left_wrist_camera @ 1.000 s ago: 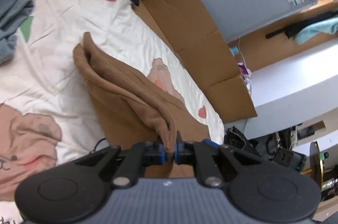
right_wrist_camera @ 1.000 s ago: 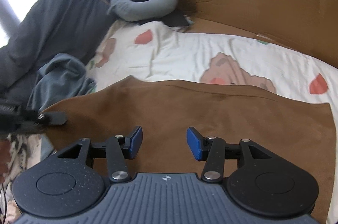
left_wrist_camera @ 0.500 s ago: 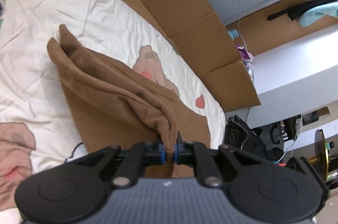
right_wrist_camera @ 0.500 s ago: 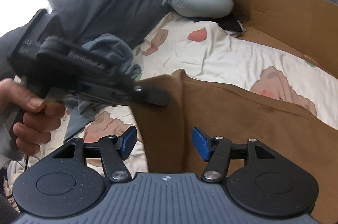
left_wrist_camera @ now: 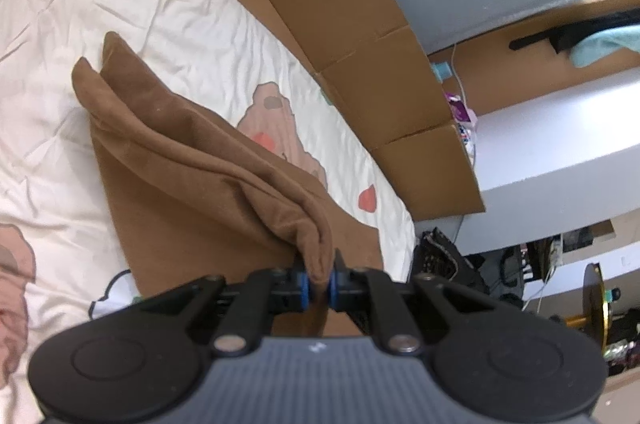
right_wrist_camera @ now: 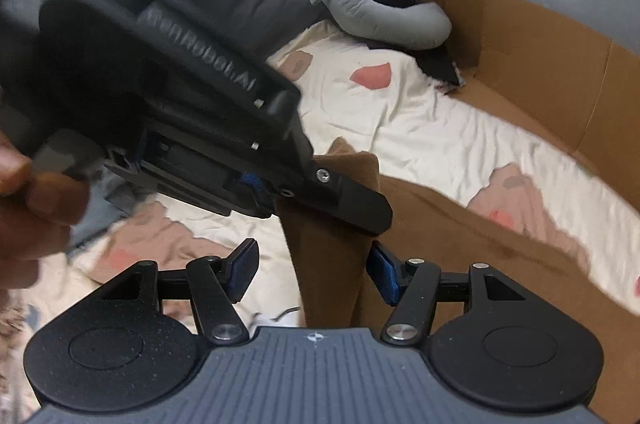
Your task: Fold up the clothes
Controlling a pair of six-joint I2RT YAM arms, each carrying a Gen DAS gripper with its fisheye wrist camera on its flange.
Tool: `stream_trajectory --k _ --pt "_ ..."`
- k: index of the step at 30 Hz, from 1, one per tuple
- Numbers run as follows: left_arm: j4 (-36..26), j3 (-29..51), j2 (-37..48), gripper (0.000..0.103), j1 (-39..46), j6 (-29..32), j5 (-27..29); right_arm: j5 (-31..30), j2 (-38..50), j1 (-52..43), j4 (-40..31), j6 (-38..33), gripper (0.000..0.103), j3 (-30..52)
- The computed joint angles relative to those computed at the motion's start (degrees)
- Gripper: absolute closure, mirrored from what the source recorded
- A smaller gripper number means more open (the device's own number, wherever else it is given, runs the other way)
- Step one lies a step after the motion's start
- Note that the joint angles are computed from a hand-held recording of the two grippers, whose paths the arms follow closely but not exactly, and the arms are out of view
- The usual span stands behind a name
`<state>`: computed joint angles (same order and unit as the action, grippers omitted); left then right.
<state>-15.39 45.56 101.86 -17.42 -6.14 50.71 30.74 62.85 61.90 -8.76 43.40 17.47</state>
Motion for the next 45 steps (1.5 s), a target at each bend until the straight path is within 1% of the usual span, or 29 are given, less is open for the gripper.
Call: stream_trajectory --k 1,3,4,5,6,7,8,9,11,12,13,15,17,20,22,26,28,32,36,38,40,42,45 --pt "-0.08 0.0 -0.27 0.092 -0.01 -0.55 0.27 0.26 0.78 0.01 -0.2 -0.1 0.042 0.42" --pt "-0.98 0.04 -1.23 0.085 -0.18 -0.68 0.22 -0.2 1.16 -0.38 -0.83 -0.04 0.062 0.84" --pt "-1.38 0.0 -1.82 0.08 -0.3 -0.54 0.02 -0.49 0.99 -0.75 -1.21 -0.48 0.069 0.91" --pt "-1.82 -0.24 -2.72 0.076 -0.07 -0.16 0.2 -0.57 0.74 -1.06 -1.66 -1.11 0.085 0.98" --pt "-2.09 -0.52 -3.46 0.075 0.33 0.1 0.91 -0.8 0.24 -1.41 -1.98 -1.83 0.096 0.94" --pt "-2.96 -0.55 -4.12 0.073 1.15 0.74 1.65 -1.14 -0.44 -1.8 -2.2 -2.63 0.098 0.8" --pt "-3.97 -0.5 -4.75 0.068 2.02 1.49 2.4 -1.44 -1.41 -2.1 -2.45 -3.37 0.1 0.58" --pt "-5.01 -0.42 -5.35 0.064 2.9 2.24 3.15 -1.49 -2.17 -2.11 -2.75 -3.88 0.1 0.48" --pt "-6.69 -0.42 -7.24 0.039 4.66 3.55 1.55 -1.36 -2.99 -1.73 -3.17 -4.61 0.1 0.57" --pt "-7.25 -0.23 -7.66 0.034 5.51 4.02 0.45 -1.4 -3.24 -1.44 -3.09 -4.96 0.1 0.6" --pt "-7.82 0.19 -7.22 0.029 6.65 4.78 -0.1 -1.45 -3.5 -1.16 -3.01 -5.33 0.1 0.62" --pt "-8.93 1.27 -5.73 0.028 8.59 5.75 -1.51 -1.58 -3.51 -0.53 -2.57 -6.05 0.1 0.76" --pt "-9.44 2.57 -3.36 0.024 10.06 5.79 -3.26 -1.75 -2.18 0.3 -1.39 -6.73 0.1 1.15" --pt "-8.36 4.48 1.4 0.023 11.9 5.2 -4.95 -2.06 -0.18 1.45 0.38 -7.82 0.1 1.77" --pt "-6.58 5.57 4.57 0.023 12.46 4.56 -5.12 -2.51 1.21 1.78 1.96 -8.89 0.1 1.93" --pt "-2.99 8.22 10.98 0.023 13.24 3.2 -5.75 -4.82 4.71 1.6 6.01 -11.89 0.1 2.1" --pt "-2.14 9.87 13.81 0.023 13.35 3.59 -6.21 -6.17 6.61 1.21 8.34 -13.6 0.101 2.33" --pt "-2.51 14.19 19.63 0.023 13.44 4.77 -6.75 -8.75 10.68 0.75 12.93 -16.03 0.1 2.83" --pt "-3.26 17.2 23.09 0.023 14.55 6.31 -5.24 -10.64 15.03 1.78 16.67 -17.99 0.101 3.36" --pt "-3.62 18.26 24.15 0.022 15.0 6.61 -4.16 -11.32 16.47 2.25 17.62 -17.85 0.101 3.64" --pt "-4.77 19.53 25.09 0.021 14.9 8.03 -4.31 -11.58 17.37 2.36 18.48 -17.88 0.101 3.68" --pt "-5.7 20.64 26.13 0.021 14.55 9.49 -5.5 -11.74 17.6 2.31 18.83 -17.68 0.101 3.66" --pt "-5.78 22.76 28.63 0.021 14.22 9.35 -6.79 -11.4 17.14 2.6 18.47 -17.21 0.101 3.58"
